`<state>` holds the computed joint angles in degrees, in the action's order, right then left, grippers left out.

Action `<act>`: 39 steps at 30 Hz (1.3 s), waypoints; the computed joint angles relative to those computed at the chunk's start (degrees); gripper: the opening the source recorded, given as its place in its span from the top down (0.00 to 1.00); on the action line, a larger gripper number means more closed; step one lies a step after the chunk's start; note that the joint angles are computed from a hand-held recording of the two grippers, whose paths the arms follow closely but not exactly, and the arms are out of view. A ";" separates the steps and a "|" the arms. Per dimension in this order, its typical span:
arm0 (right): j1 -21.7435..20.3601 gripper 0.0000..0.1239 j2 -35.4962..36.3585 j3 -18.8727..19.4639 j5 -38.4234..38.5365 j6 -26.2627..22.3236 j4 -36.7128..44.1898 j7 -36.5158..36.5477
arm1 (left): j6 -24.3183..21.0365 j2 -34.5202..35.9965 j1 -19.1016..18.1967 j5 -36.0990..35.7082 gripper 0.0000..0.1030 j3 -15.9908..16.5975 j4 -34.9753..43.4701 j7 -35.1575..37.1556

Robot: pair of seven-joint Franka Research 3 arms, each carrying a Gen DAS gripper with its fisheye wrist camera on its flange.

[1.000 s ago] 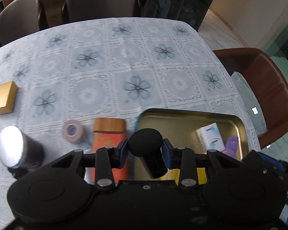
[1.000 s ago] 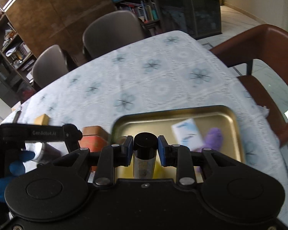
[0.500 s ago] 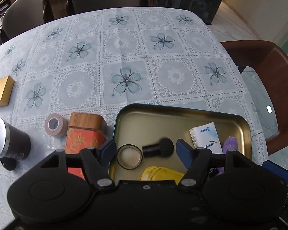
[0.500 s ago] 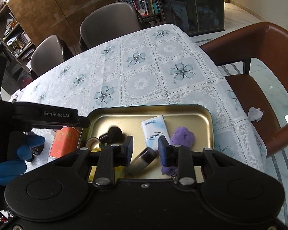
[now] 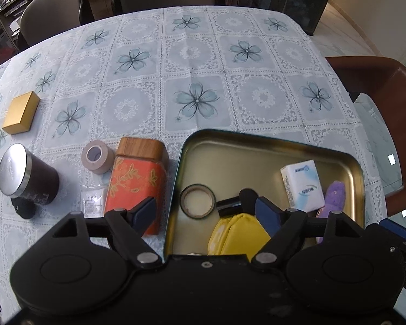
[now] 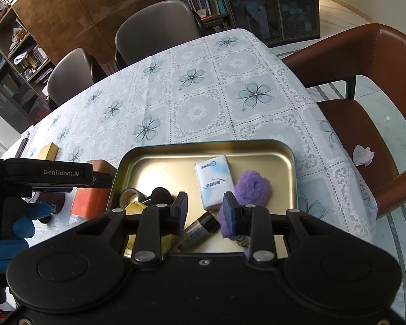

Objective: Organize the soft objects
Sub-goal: 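Open the left gripper over the tray while the right gripper releases the bottle there, then withdraw both grippers toward the beige sponge and black plush keychain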

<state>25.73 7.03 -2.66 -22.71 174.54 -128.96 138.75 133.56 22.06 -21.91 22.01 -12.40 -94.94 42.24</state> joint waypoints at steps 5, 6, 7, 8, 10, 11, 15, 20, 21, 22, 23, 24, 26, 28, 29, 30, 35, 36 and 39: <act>0.62 0.72 0.80 0.77 0.78 -1.43 0.83 -0.71 | -0.06 -2.11 0.73 -1.95 0.24 -0.66 -3.96 0.06; 0.82 0.69 0.99 0.88 0.94 -1.87 1.08 -0.77 | 0.19 -2.67 0.99 -2.52 0.24 -0.80 -5.03 0.02; 1.26 0.64 1.17 0.83 0.75 -2.47 1.41 -0.24 | 0.40 -3.20 1.26 -3.04 0.24 -0.92 -5.96 0.09; 1.63 0.63 1.31 0.79 0.54 -2.82 1.67 0.34 | 0.64 -3.81 1.52 -3.50 0.24 -1.00 -7.02 0.09; 2.28 0.63 1.68 0.88 -0.01 -3.54 2.34 1.19 | 1.11 -5.17 2.13 -4.22 0.23 -1.07 -9.24 0.23; 2.75 0.63 1.94 0.80 -0.61 -4.07 2.83 1.83 | 1.44 -5.96 2.48 -4.48 0.23 -1.06 -10.41 0.41; 5.38 0.63 3.33 0.02 -5.60 -6.74 5.58 6.99 | 3.40 -10.11 4.11 -4.79 0.22 -0.66 -16.41 0.66; 7.75 0.63 6.27 1.16 -7.78 -10.19 10.44 9.80 | 5.91 -16.63 6.70 -3.39 0.21 0.35 -25.74 1.03; 8.41 0.63 7.10 1.30 -8.08 -11.03 11.76 10.11 | 6.52 -17.95 7.35 -3.20 0.20 0.59 -27.64 1.18; 9.08 0.63 7.94 1.36 -8.37 -11.86 13.10 10.40 | 7.19 -19.49 8.21 -3.19 0.20 0.99 -29.83 1.70; 9.85 0.62 8.99 1.46 -8.57 -12.92 14.75 10.61 | 7.66 -20.81 8.98 -3.18 0.20 1.31 -31.73 2.13; 10.63 0.62 10.27 1.62 -8.52 -14.13 16.71 10.71 | 8.01 -21.92 9.72 -3.17 0.20 1.60 -33.35 2.58; 11.91 0.62 12.64 2.07 -7.66 -15.78 20.24 10.41 | 8.70 -24.41 11.41 -2.73 0.20 2.41 -36.86 3.44; 12.97 0.62 15.35 2.65 -6.02 -16.88 24.05 8.95 | 9.14 -26.40 13.32 -2.11 0.20 3.41 -39.73 4.35; 13.61 0.62 16.75 2.70 -5.24 -17.52 26.02 8.21 | 9.48 -27.27 14.26 -1.96 0.20 3.88 -40.99 4.91; 14.35 0.62 18.38 2.67 -4.52 -18.23 28.27 7.47 | 9.85 -27.98 15.19 -1.92 0.20 4.37 -42.05 5.54; 18.03 0.62 26.48 1.89 -1.09 -23.29 40.12 3.86 | 12.11 -29.52 20.00 -1.85 0.20 6.81 -44.96 8.73; 18.60 0.62 28.33 1.83 -0.30 -24.42 42.81 2.99 | 12.60 -29.59 20.83 -1.85 0.20 7.17 -45.20 9.40; 19.98 0.62 33.08 1.68 2.24 -27.56 49.92 0.64 | 13.81 -28.93 23.05 -2.43 0.20 8.31 -45.00 12.30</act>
